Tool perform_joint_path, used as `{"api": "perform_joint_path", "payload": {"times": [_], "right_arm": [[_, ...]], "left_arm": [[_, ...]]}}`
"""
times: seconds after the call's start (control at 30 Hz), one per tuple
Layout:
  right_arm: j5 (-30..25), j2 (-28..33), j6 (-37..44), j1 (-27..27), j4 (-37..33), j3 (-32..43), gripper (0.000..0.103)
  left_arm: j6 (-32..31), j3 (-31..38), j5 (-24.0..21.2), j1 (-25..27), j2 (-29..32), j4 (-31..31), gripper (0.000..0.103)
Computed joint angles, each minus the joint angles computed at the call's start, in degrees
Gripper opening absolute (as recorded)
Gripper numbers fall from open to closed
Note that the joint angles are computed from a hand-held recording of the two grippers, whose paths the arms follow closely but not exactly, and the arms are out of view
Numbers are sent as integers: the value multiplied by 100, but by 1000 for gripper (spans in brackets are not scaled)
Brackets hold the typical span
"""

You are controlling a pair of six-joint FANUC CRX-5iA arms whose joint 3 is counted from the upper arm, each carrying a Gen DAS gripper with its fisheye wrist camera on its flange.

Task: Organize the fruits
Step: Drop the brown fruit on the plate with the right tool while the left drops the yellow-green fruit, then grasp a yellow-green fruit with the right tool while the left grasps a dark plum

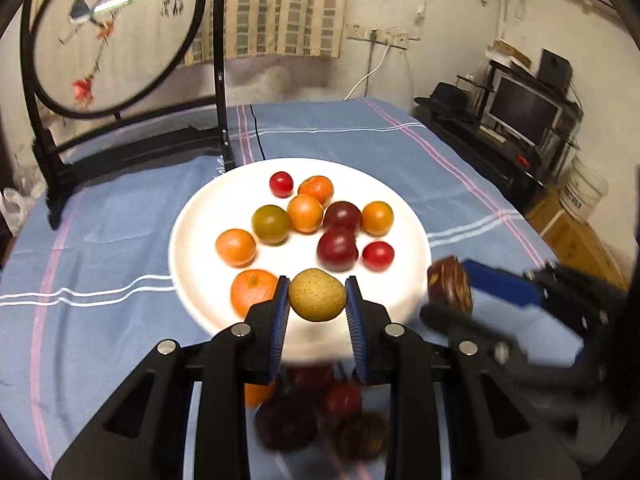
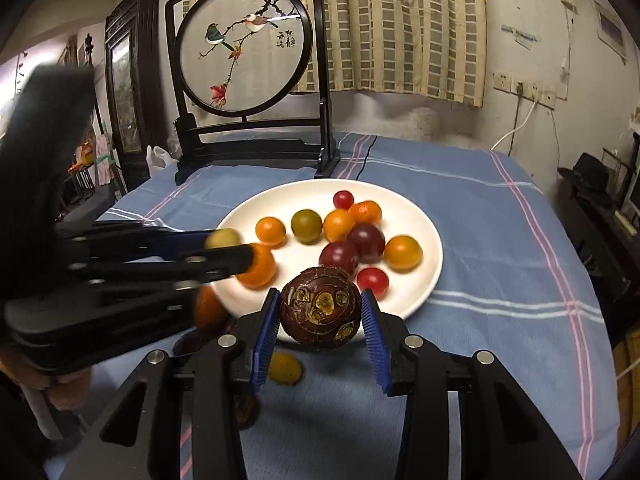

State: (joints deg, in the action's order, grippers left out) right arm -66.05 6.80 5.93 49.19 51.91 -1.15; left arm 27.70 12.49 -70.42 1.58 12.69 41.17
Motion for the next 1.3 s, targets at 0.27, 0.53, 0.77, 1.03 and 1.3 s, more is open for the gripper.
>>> {"api": "perform_joint_path", "payload": {"times": [0.27, 0.53, 0.77, 1.03, 1.3], "right_arm": [[430, 23, -299, -339, -22, -288, 41], [590, -51, -613, -375, -42, -470, 57], [316, -107, -583, -227, 14, -474, 63], [104, -190, -412, -88, -118, -480, 68], [226, -187, 452, 48, -632, -319, 68]], "left_arm": [[713, 312, 297, -387, 436, -367, 27], [404, -108, 641, -333, 210, -79, 73], [321, -272, 670, -75, -15, -123, 90], [103, -772, 856, 399, -346, 25, 94], [-190, -986, 967, 618, -445, -103, 94]]}}
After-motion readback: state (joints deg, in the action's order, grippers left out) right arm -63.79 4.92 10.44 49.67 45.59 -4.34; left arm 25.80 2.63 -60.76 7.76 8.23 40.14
